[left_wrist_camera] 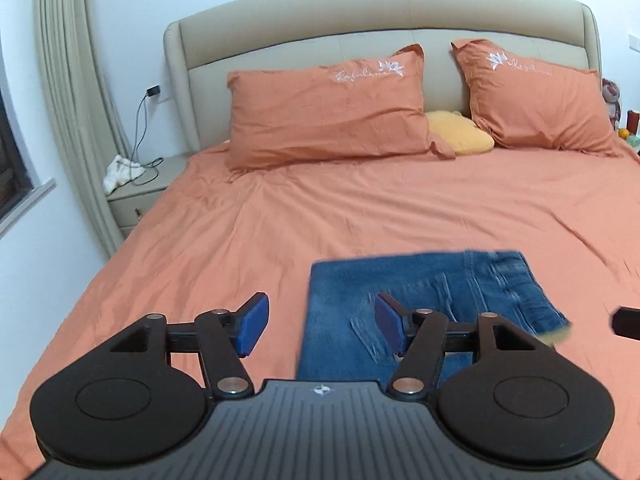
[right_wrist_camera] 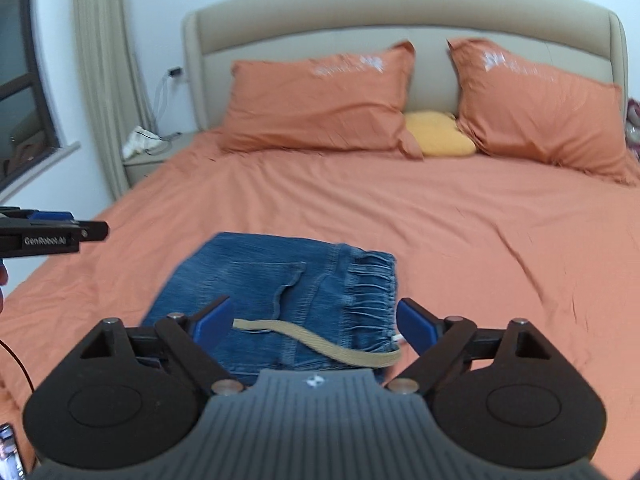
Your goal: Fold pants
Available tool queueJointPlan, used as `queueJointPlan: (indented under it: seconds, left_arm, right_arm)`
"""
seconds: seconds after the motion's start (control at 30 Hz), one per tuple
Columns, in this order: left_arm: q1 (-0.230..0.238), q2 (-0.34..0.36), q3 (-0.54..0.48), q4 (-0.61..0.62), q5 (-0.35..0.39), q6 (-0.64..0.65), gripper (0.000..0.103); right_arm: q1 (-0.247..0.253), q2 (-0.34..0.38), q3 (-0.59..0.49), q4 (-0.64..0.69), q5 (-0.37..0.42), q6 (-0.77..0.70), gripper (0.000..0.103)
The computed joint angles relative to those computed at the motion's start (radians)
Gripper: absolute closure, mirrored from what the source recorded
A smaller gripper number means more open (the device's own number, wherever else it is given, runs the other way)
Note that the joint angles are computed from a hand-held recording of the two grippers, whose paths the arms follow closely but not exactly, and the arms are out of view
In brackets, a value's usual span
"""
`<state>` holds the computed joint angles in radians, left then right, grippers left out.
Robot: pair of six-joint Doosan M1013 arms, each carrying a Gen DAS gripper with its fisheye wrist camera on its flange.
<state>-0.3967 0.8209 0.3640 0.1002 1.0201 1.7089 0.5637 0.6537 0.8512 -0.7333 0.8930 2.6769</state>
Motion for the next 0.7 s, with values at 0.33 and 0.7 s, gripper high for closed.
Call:
queueJointPlan:
  seconds: [0.33, 0.7]
  left_arm:
    - [-0.029, -0.194, 0.348, 0.046, -0.098, -0.134, 0.024]
    - [-0.035, -0.241, 0.442, -0.005, -0.094, -0.111, 0.023]
  right_arm:
    - [0.072, -0.046, 0.088, -0.101, 0.015, 0.130, 0.016]
    - [0.099, -0.052, 0.107, -0.122, 0.055, 0.149, 0.015]
